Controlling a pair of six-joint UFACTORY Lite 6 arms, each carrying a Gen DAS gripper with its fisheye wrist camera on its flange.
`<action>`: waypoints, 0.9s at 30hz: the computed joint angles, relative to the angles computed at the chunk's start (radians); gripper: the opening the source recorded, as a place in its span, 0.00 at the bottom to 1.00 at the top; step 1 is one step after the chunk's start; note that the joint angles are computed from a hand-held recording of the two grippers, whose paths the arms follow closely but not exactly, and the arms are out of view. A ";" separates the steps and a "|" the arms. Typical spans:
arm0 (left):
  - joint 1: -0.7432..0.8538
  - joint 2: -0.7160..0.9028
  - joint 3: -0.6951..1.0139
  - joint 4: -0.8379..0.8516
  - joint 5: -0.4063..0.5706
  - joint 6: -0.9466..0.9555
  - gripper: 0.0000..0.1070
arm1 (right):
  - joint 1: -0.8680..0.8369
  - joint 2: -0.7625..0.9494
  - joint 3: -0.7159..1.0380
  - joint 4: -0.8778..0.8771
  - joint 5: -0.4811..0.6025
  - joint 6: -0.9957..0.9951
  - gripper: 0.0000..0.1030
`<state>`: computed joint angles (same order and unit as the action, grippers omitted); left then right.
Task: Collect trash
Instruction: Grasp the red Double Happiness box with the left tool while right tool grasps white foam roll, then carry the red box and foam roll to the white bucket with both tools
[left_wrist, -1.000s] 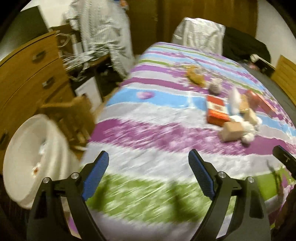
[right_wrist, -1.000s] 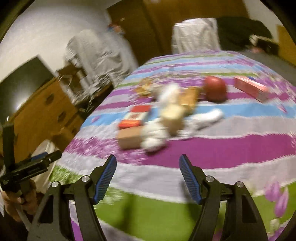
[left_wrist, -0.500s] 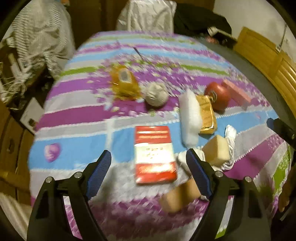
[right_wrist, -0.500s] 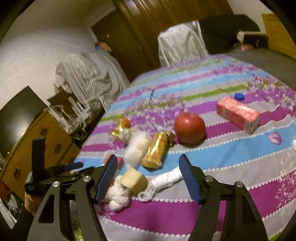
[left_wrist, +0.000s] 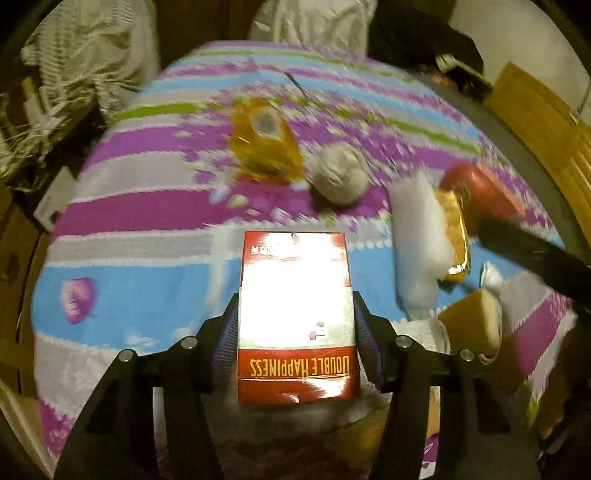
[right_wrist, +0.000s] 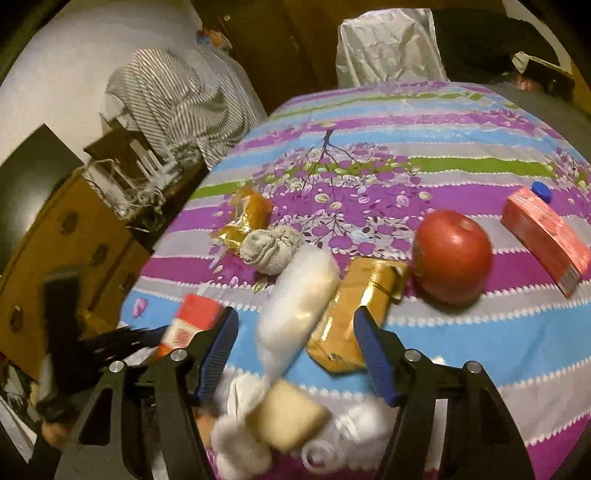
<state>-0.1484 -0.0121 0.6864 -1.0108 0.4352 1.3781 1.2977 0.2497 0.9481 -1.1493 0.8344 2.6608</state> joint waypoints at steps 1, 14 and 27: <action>0.041 -0.035 -0.017 -0.014 0.020 0.020 0.51 | -0.037 0.030 0.028 0.013 -0.030 -0.025 0.66; 0.602 -0.378 -0.203 0.074 0.368 0.257 0.51 | 0.191 -0.037 0.088 -0.086 0.213 0.117 0.36; 1.271 -0.289 -0.281 0.363 0.664 0.693 0.52 | 0.732 0.277 0.324 0.221 0.193 0.309 0.36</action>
<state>1.1229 -0.3015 0.4056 -0.6474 1.0993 2.0710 2.0296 0.5271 1.2722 -0.9279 1.0278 2.9694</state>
